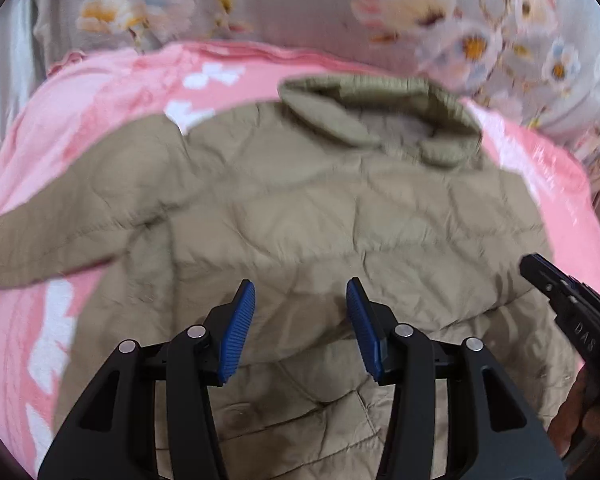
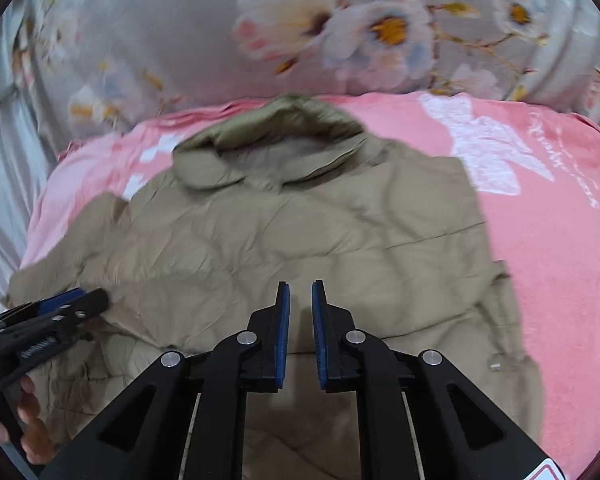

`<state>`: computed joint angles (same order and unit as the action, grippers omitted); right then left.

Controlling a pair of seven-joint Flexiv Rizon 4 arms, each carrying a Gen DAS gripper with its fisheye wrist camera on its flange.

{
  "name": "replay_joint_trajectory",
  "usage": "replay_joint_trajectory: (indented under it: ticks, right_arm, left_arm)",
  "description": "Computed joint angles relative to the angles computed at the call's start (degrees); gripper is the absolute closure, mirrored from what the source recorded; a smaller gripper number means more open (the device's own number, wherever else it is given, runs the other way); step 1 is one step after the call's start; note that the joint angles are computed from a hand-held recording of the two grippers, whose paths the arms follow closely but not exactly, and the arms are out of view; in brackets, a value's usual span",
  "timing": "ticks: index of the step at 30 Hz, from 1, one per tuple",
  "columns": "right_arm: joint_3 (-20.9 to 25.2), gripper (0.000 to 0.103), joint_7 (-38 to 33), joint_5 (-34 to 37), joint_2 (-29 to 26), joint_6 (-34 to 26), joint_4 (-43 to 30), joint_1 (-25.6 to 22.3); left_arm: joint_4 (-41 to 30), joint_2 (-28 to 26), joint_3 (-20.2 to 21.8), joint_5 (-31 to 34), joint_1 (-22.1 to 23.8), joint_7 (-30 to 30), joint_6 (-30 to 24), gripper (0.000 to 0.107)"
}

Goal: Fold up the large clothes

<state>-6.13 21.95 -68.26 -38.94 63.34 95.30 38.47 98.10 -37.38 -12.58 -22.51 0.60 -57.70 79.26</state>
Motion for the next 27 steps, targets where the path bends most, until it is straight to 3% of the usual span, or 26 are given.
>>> replay_joint_trajectory:
  ticks: [4,7,10,17,22,24,27]
  right_arm:
    - [1.9,0.094,-7.8,6.7,-4.6,-2.1,-4.2,0.2]
    - [0.5,0.099,-6.8,8.3,-5.0,1.3,-3.0,0.5]
    - [-1.8,0.101,-4.2,8.3,-5.2,4.6,-2.1,1.3]
    - [-2.5,0.101,-6.9,10.5,-6.4,0.7,-3.9,3.1]
    - [-3.3,0.101,-5.7,10.1,-6.2,2.5,-3.3,3.2]
    - [-3.0,0.096,-6.3,10.9,-5.7,-0.7,-3.6,4.2]
    - [-4.4,0.096,-0.8,6.4,-5.1,4.5,-4.2,5.6]
  left_arm:
    - [0.9,-1.8,-1.3,0.0,1.1,0.5,2.8,0.059]
    - [2.7,-2.3,-4.3,0.0,3.5,2.5,5.3,0.059]
    - [3.4,-3.1,-4.7,1.1,3.5,2.6,8.4,0.059]
    - [4.1,-4.4,-5.8,4.5,4.3,0.9,12.9,0.059]
    - [3.8,-4.8,-5.6,6.7,4.4,-0.8,13.9,0.059]
    - [4.1,-5.0,-7.4,7.2,6.0,-0.9,14.1,0.059]
    - [5.9,-5.6,-14.8,7.5,12.5,-0.5,15.1,0.058]
